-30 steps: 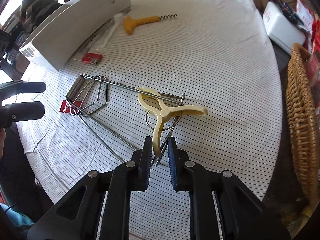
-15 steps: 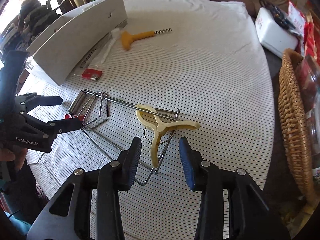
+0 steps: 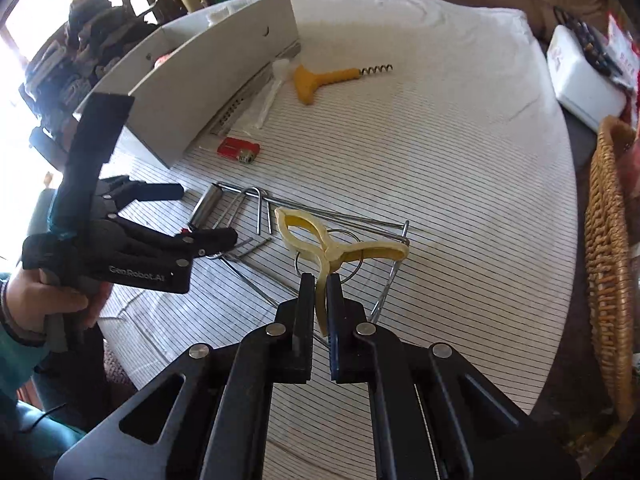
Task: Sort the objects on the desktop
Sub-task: 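Lower the right tool and close it on the wire jar-lifter tongs, then lift the wire tongs with the right tool and carry them toward the box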
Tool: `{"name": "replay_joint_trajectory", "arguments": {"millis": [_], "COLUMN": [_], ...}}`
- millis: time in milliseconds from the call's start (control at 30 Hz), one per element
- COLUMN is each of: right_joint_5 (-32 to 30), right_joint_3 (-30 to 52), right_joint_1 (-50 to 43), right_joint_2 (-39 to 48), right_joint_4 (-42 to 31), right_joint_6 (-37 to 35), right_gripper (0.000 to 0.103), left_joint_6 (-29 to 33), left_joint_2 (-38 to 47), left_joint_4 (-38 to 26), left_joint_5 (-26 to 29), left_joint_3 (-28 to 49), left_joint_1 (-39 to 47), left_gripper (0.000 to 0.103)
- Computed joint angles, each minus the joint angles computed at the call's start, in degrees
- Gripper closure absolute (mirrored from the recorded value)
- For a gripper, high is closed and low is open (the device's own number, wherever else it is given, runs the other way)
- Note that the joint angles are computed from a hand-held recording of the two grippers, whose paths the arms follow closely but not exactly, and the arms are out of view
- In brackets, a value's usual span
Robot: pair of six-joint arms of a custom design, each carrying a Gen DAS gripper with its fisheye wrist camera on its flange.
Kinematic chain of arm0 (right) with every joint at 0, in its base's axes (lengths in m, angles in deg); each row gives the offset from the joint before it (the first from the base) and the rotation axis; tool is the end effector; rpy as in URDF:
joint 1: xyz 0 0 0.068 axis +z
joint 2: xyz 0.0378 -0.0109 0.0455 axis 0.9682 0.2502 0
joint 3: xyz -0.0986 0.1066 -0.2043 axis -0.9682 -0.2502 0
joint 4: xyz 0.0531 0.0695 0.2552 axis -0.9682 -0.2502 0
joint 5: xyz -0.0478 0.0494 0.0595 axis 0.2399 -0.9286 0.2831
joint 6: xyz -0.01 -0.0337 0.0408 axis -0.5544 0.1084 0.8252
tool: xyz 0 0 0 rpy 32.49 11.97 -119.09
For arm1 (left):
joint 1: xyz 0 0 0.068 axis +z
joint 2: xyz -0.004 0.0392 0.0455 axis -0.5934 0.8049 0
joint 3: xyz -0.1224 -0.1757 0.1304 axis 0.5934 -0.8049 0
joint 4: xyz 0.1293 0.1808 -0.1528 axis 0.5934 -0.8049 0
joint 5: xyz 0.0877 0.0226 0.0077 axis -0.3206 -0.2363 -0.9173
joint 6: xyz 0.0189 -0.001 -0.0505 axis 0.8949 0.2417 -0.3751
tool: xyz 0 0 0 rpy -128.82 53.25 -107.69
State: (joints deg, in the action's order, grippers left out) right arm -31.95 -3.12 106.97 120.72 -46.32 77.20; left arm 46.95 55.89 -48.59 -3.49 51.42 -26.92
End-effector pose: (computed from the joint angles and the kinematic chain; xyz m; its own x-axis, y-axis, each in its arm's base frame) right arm 0.1705 0.1052 0.1323 -0.9189 -0.0561 -0.3905 -0.1481 0.9665 0.2098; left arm 0.2367 0.0295 0.0805 -0.9087 0.2609 -0.3258 0.3211 0.9356 -0.1466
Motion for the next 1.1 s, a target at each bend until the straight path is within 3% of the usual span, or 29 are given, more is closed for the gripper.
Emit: {"name": "replay_joint_trajectory", "arguments": {"millis": [167, 267, 333, 400, 500, 533, 700, 867, 967, 1100], "right_joint_5": [1.59, 2.93, 4.90, 5.08, 5.49, 6.02, 0.86, -2.73, 0.19, -0.25], "right_joint_3": [3.01, 6.16, 7.84, 7.95, 4.62, 4.10, -1.05, -3.05, -2.81, -5.24], "right_joint_1": [-5.20, -9.46, -10.51, -11.39, -11.51, -11.23, -11.35, -8.18, -6.30, -7.70], "right_joint_2": [0.02, 9.53, 15.41, 17.40, 12.70, 11.43, 7.27, 12.78, 13.27, 7.30], "right_joint_4": [0.36, 4.72, 6.79, 7.75, 8.20, 6.67, 4.80, 11.44, 12.21, 11.00], "right_joint_6": [-1.53, -3.35, -3.22, -1.89, -1.09, -0.53, 2.51, 4.20, 5.47, 5.75], "right_gripper": [0.097, 0.097, 0.094, 0.088, 0.072, 0.071, 0.071, 0.071, 0.079, 0.092], "left_joint_6": [0.54, 0.82, 0.70, 0.67, 0.68, 0.65, 0.57, -0.42, -1.82, -1.07], "left_joint_2": [-0.06, -0.56, -1.22, -1.14, -0.32, -0.24, -1.51, -2.42, -2.27, -0.81], "left_joint_4": [0.35, 0.90, 1.39, 1.07, 0.28, 0.17, 1.12, -1.44, -1.29, -5.90], "left_joint_5": [0.56, -0.01, -0.93, -0.83, -0.31, -0.28, 0.33, 1.10, 0.27, 4.97], "left_joint_3": [-0.15, -0.74, -1.04, -0.43, 0.71, 0.84, -0.26, 0.13, 0.25, 2.68], "left_joint_1": [0.60, 0.30, 0.04, 0.35, 0.98, 1.01, 1.37, -0.33, -1.42, 2.02], "left_gripper": [0.001, 0.002, 0.009, 0.015, 0.018, 0.018, 0.028, 0.059, 0.059, 0.060]}}
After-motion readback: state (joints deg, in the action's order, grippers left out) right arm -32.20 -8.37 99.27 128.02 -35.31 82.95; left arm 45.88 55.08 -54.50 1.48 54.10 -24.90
